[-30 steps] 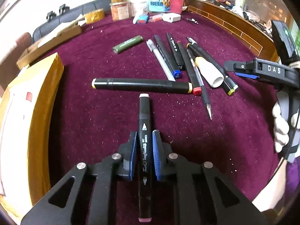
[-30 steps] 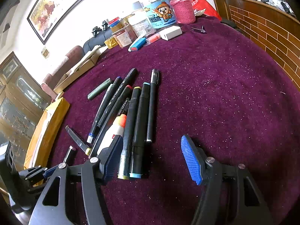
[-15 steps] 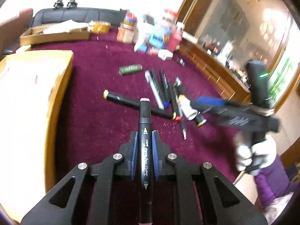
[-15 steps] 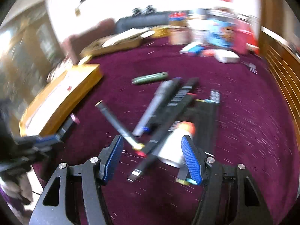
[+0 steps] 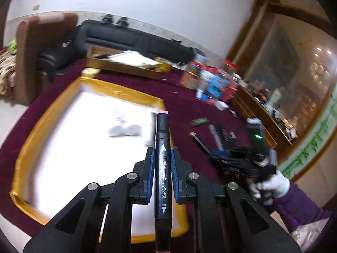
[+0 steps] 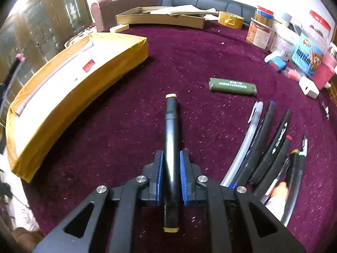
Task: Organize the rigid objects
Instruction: 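Carry the marker into the tray with left while right places a yellow-capped marker there, then grasp the green cylinder with left while right returns to the marker pile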
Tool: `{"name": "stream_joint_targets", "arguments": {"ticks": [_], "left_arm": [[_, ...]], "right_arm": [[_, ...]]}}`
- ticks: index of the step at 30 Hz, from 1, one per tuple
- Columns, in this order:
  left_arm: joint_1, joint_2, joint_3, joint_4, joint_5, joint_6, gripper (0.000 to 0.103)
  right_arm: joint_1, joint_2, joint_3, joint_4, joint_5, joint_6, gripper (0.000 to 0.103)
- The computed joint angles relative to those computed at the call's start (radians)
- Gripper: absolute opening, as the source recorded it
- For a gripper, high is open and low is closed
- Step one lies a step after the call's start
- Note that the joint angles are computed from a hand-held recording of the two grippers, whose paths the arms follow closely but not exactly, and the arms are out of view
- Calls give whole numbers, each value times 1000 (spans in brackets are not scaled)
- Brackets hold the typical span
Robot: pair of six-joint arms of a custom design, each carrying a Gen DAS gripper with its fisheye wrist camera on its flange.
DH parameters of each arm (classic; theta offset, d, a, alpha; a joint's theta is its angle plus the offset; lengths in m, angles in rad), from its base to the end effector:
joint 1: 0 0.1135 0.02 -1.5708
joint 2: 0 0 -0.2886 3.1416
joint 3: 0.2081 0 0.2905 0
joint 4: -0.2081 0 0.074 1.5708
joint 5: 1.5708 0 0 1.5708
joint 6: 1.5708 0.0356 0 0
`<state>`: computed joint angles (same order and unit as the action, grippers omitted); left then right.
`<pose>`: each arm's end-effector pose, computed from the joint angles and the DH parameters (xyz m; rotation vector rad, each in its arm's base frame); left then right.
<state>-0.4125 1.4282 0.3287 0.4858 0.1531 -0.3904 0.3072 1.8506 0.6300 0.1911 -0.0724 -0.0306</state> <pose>0.2276 -0.1055 0.1103 0.1140 2.2419 -0.6131 0.2947 0.0962 0.0506 -0.4643 2.5671 0.1933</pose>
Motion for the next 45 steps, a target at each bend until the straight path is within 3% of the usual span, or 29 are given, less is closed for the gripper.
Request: {"name": "stream_joint_targets", "arguments": {"ticks": [8, 13, 23, 28, 32, 37, 39, 41, 45], "left_arm": [[157, 162, 121, -59, 75, 52, 12], [206, 287, 253, -149, 98, 82, 12], [247, 527, 540, -338, 41, 94, 12], [270, 575, 593, -365, 24, 54, 12], [303, 559, 575, -351, 53, 22, 18], [363, 412, 409, -225, 125, -4, 25], [389, 363, 355, -181, 164, -18, 44], [415, 304, 290, -135, 186, -21, 51], [440, 250, 227, -101, 208, -12, 51]], "right_arm": [[-65, -143, -56, -7, -210, 137, 14], [-41, -195, -2, -53, -326, 232, 14], [159, 31, 255, -43, -385, 434, 14], [220, 197, 427, -35, -416, 556, 14], [252, 290, 549, -72, -406, 601, 14], [283, 346, 641, -137, -353, 606, 14], [292, 358, 665, -160, -327, 603, 14], [301, 365, 681, -179, -287, 609, 15], [303, 367, 686, -186, -259, 621, 22]]}}
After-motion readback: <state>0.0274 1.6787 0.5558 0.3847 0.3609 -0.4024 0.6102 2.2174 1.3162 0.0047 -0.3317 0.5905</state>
